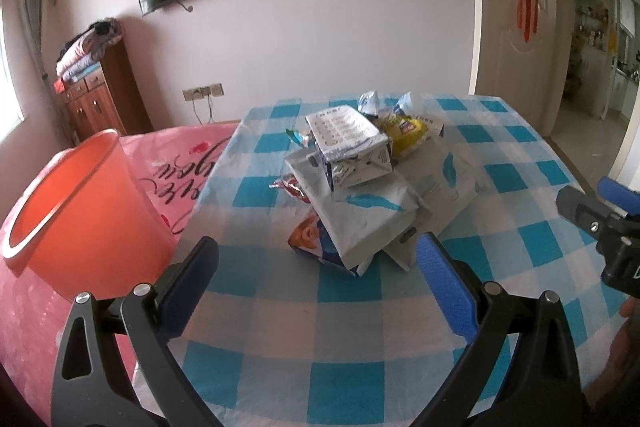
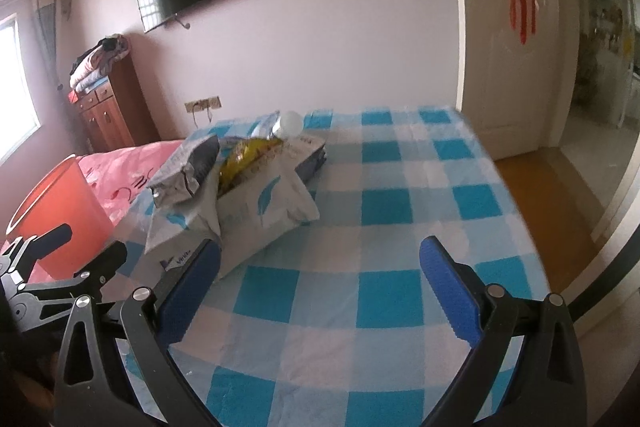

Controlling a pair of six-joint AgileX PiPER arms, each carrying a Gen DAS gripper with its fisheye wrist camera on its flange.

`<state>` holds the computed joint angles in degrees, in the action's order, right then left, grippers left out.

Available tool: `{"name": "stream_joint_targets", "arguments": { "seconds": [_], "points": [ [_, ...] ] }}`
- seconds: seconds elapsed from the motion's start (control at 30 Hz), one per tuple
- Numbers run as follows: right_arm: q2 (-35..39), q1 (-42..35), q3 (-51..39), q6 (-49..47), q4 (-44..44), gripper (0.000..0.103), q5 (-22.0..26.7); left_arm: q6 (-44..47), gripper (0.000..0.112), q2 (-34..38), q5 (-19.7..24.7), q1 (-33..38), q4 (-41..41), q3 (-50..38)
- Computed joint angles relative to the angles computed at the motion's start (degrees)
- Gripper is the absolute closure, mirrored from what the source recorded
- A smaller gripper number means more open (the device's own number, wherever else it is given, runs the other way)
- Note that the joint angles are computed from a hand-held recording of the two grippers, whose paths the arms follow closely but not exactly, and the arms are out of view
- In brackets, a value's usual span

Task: Collect trash
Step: 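Grasp the white milk carton with the left tool while the right tool grasps the yellow snack bag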

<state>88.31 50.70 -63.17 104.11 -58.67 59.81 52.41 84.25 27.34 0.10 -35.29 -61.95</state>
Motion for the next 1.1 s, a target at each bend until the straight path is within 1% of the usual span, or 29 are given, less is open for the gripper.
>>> {"name": "stream_joint_targets", "arguments": {
  "seconds": [0.17, 0.23, 0.27, 0.4, 0.43, 0.5, 0.63, 0.77, 0.8, 0.9, 0.93, 0.97, 1.0, 1.07, 1.1],
  "points": [
    [-0.4, -4.5, 2.7, 0.6, 1.5, 0.005, -7.8, 2.2, 0.013, 5.1, 6.2, 2.2, -3.4, -5.3],
    [-0.6, -6.2, 3.6, 0.8, 2.2, 0.005, -10.9, 3.2, 0.013, 7.8, 10.7, 3.8, -5.9, -8.9],
    [-0.7, -7.1, 4.2, 1.1, 2.4, 0.005, -12.9, 3.1, 0.013, 8.5, 11.7, 4.0, -6.4, -9.9],
    [-0.9, -10.3, 5.3, 0.7, 3.3, 0.005, -19.6, 3.0, 0.013, 13.0, 18.6, 5.1, -8.8, -17.2],
    [-0.7, -10.8, 5.2, 0.4, 3.3, 0.005, -20.7, 2.0, 0.013, 14.5, 20.7, 5.0, -8.5, -19.7],
    [-0.1, -11.9, 4.5, -1.2, 3.8, 0.005, -21.8, -0.6, 0.013, 16.8, 23.0, 4.3, -7.5, -23.6],
    [0.7, -14.0, 2.5, -4.2, 4.6, 0.005, -23.6, -7.6, 0.013, 21.8, 25.4, 1.9, -4.5, -32.5],
    [1.5, -17.7, 0.3, -8.2, 6.7, 0.006, -27.1, -14.9, 0.013, 27.2, 28.0, -0.5, -0.5, -41.4],
    [1.9, -18.4, -0.3, -9.1, 7.1, 0.006, -27.7, -17.4, 0.013, 28.7, 28.5, -1.4, 1.5, -43.8],
    [3.2, -21.1, -2.3, -13.1, 10.1, 0.006, -30.3, -23.1, 0.013, 33.3, 31.6, -3.1, 5.4, -51.0],
    [3.6, -21.9, -2.8, -14.6, 11.3, 0.009, -31.3, -24.1, 0.013, 34.2, 32.0, -3.5, 6.3, -52.3],
    [4.1, -22.9, -3.6, -16.7, 13.1, 0.017, -32.2, -25.4, 0.013, 35.3, 32.1, -4.1, 7.7, -53.9],
    [4.8, -23.6, -4.5, -18.8, 14.9, 0.02, -32.7, -26.0, 0.014, 35.9, 32.1, -4.5, 8.7, -54.9],
    [6.0, -25.6, -5.9, -23.5, 19.5, 0.02, -34.8, -27.4, 0.015, 37.4, 32.5, -5.2, 10.6, -57.2],
    [6.3, -26.4, -6.2, -25.0, 21.3, 0.02, -36.0, -28.2, 0.019, 38.3, 33.0, -5.5, 11.3, -58.6]
  ]
}}
